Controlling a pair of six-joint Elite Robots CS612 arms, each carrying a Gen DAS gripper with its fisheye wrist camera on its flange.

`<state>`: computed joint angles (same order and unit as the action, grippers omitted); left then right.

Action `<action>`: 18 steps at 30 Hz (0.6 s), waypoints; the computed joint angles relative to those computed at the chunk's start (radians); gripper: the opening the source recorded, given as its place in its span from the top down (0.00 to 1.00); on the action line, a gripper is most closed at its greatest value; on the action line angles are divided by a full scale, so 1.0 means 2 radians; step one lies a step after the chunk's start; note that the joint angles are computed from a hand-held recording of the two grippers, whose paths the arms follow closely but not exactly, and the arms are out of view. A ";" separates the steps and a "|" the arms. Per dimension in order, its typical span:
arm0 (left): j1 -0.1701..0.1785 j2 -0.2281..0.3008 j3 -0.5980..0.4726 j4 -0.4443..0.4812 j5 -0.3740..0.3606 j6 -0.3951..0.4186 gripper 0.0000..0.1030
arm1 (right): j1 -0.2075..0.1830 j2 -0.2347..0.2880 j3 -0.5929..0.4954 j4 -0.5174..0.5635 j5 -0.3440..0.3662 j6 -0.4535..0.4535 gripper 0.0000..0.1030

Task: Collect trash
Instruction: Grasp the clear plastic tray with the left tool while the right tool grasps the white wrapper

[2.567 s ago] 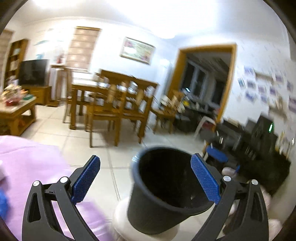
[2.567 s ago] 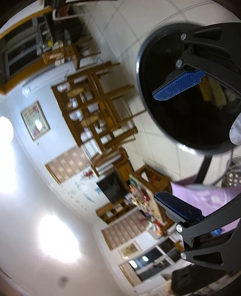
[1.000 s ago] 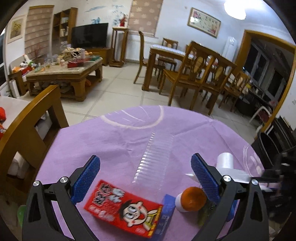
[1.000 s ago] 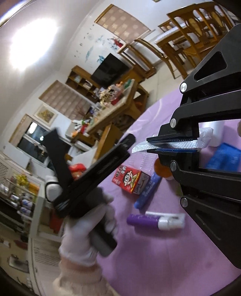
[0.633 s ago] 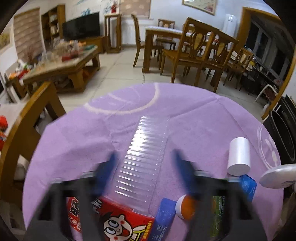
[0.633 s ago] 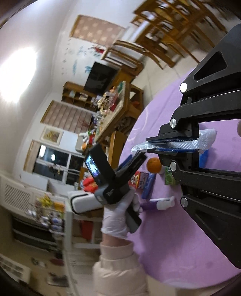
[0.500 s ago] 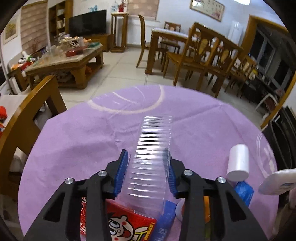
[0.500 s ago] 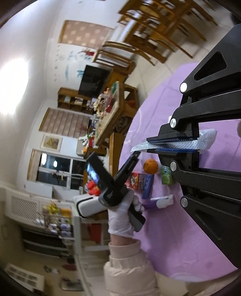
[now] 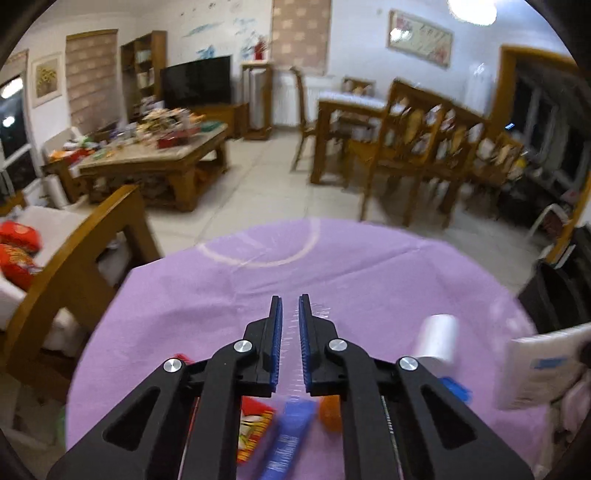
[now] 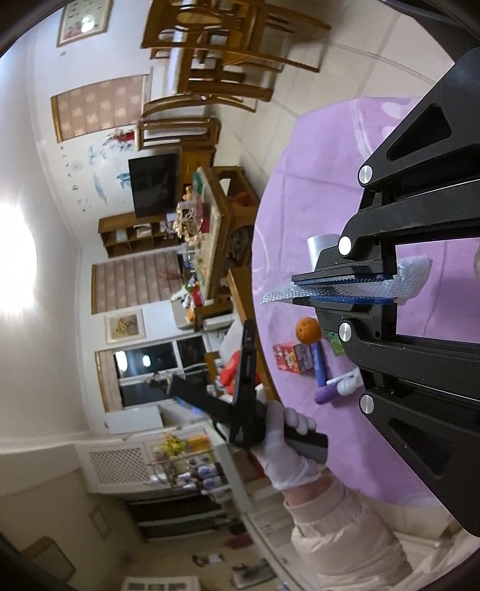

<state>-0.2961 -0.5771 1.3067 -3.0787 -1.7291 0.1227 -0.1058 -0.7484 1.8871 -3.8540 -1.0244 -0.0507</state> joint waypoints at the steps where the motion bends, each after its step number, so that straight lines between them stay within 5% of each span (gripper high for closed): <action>1: 0.002 0.005 -0.014 0.022 -0.005 0.001 0.87 | -0.003 -0.001 0.005 -0.006 0.003 0.003 0.94; 3: 0.006 0.014 -0.035 0.065 -0.014 -0.001 0.84 | -0.006 -0.004 0.013 -0.013 0.005 0.003 0.94; 5: 0.006 0.022 -0.053 0.099 -0.012 0.004 0.48 | -0.011 -0.007 0.021 -0.020 0.013 0.006 0.94; 7: 0.005 0.032 -0.070 0.125 -0.011 0.005 0.39 | -0.015 -0.007 0.027 -0.027 0.020 0.011 0.94; 9: 0.006 0.038 -0.084 0.162 -0.024 0.003 0.41 | -0.017 -0.009 0.030 -0.029 0.025 0.014 0.94; 14: 0.007 0.047 -0.098 0.182 -0.024 -0.005 0.94 | -0.020 -0.011 0.037 -0.033 0.030 0.012 0.94; 18: 0.011 0.043 -0.084 0.153 -0.044 -0.013 0.98 | -0.019 -0.013 0.040 -0.034 0.027 0.013 0.94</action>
